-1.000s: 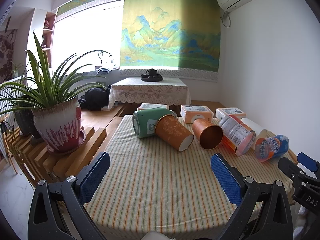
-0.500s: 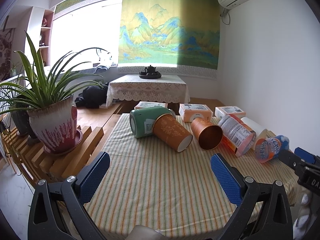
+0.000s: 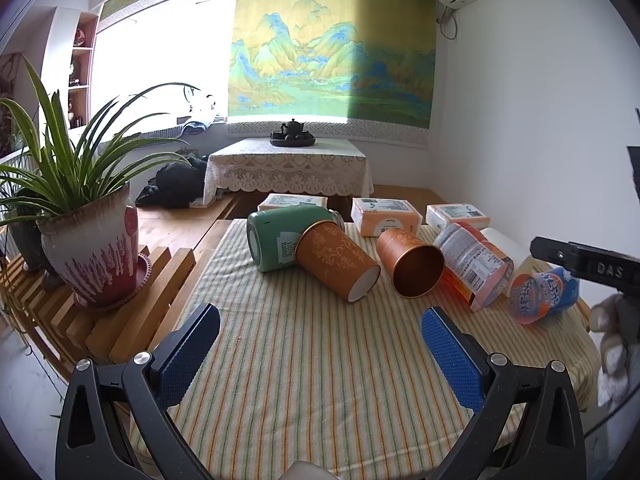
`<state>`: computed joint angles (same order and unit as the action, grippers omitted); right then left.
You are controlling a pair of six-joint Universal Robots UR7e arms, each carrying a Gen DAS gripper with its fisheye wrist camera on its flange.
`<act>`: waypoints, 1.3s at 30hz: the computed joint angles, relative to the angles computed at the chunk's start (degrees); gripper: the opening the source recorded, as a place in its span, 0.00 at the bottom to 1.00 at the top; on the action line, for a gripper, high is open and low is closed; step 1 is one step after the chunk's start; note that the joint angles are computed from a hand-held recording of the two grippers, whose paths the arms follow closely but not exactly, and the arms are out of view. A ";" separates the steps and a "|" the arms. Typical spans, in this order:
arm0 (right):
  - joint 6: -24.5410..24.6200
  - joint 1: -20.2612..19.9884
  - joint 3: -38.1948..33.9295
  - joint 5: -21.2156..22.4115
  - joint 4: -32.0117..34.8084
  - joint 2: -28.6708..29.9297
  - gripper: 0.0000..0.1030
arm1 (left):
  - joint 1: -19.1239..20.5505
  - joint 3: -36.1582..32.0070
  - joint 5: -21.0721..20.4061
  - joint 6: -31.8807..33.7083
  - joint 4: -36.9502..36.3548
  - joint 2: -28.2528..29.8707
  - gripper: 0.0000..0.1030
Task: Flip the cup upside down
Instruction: 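Move the right gripper toward the orange-labelled plastic jar lying on its side, then close the right gripper around the orange-labelled jar and lift it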
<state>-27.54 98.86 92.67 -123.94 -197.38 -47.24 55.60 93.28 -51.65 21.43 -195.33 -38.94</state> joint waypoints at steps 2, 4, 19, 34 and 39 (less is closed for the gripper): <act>0.03 -0.06 -1.78 -0.48 1.57 0.60 0.83 | 0.11 -0.27 0.00 0.21 -0.09 0.23 0.99; 0.25 -0.21 -3.34 -0.19 3.12 0.95 0.83 | 0.23 -0.73 0.10 0.44 -0.04 0.51 0.99; 9.98 -1.53 -21.45 0.88 35.97 4.63 0.74 | 1.45 -2.26 0.42 -0.12 0.79 0.56 0.99; 19.16 -3.40 -34.28 1.54 60.36 9.03 0.64 | 2.66 -2.03 0.37 -1.48 1.57 -0.59 0.99; 18.79 -3.29 -36.77 1.25 64.12 10.09 0.67 | 2.52 -1.82 0.58 -1.56 1.38 -0.75 0.99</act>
<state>-8.75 95.57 55.91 -122.70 -133.25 -37.15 58.12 91.46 -51.07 19.86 -193.95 -39.68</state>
